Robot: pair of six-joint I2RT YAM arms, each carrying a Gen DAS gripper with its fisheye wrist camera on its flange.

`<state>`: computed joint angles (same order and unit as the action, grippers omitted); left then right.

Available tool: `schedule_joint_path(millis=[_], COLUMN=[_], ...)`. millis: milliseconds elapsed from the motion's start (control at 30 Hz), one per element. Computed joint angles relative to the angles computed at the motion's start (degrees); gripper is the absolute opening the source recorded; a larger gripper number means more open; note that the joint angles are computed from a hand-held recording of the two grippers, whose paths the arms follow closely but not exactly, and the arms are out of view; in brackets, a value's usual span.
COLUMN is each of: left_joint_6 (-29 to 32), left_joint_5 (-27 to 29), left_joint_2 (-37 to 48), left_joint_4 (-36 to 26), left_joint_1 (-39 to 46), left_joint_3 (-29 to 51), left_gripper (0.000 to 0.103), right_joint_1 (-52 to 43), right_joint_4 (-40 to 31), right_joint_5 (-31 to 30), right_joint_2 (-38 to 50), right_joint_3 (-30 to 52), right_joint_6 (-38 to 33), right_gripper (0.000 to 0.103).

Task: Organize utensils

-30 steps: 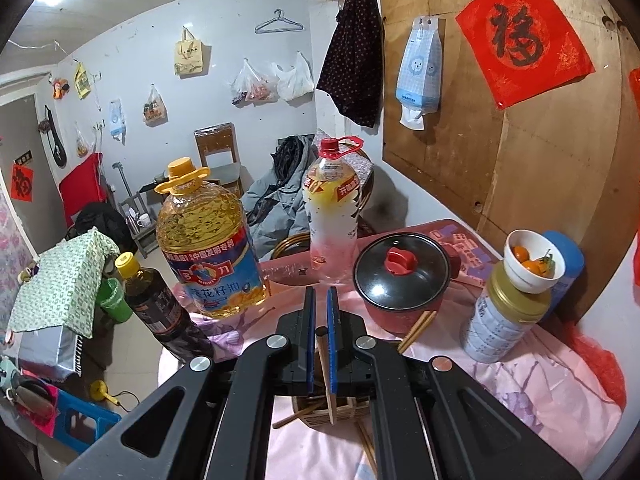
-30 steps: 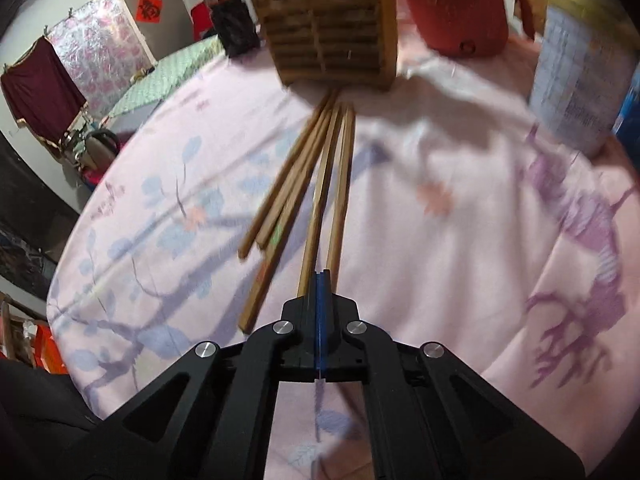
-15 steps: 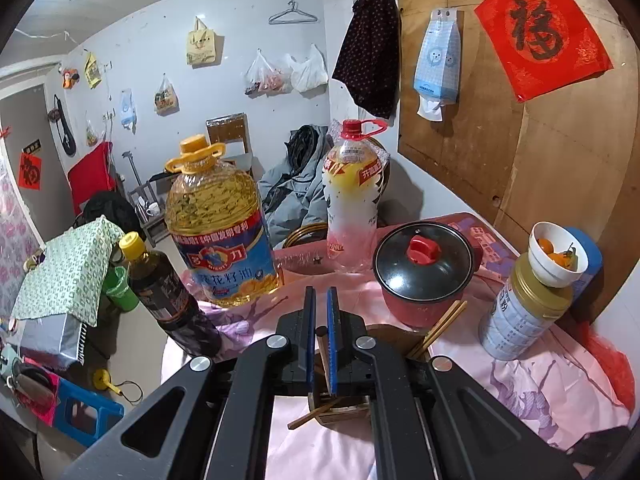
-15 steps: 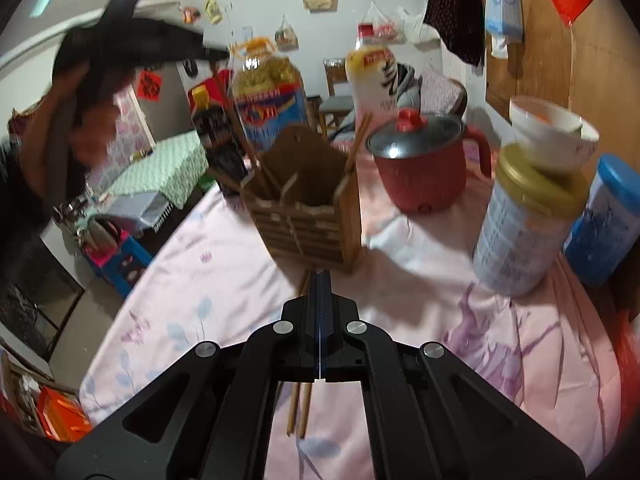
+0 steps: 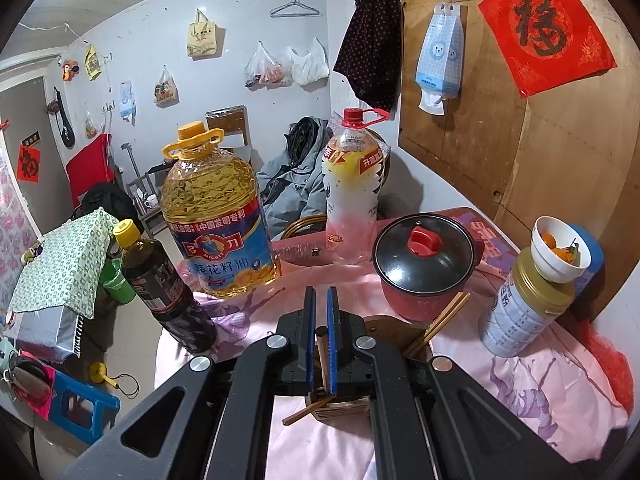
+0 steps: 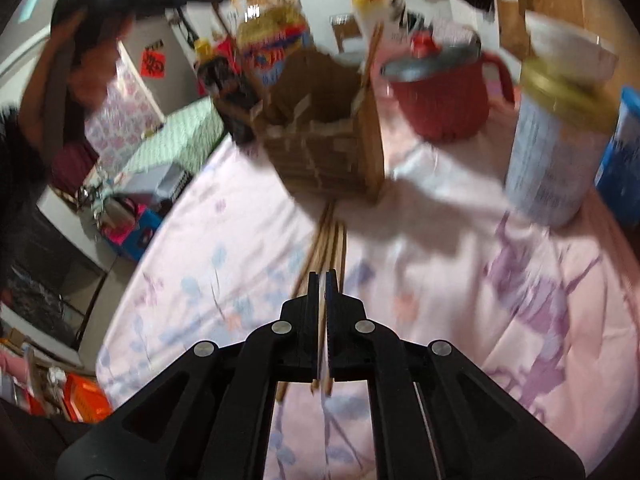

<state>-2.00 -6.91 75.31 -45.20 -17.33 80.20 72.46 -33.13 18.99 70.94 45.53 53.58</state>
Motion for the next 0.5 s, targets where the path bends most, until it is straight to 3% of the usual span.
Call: schedule_joint_path(millis=[267,500], left_joint_6=[-0.39,-0.3], left_joint_5=[-0.3,-0.49], left_joint_2=[0.34,0.65], left_joint_4=[0.33,0.76], left_joint_1=[-0.4,-0.53], left_joint_3=[-0.4,-0.51], left_gripper=[0.006,0.006], right_joint_1=[5.71,6.9], right_joint_4=[7.06,10.97], right_joint_5=[-7.03,-7.22], right_joint_2=[6.07,11.69], right_joint_3=[-7.86,-8.44], right_joint_6=[5.89,7.43], right_gripper=[0.012,0.011])
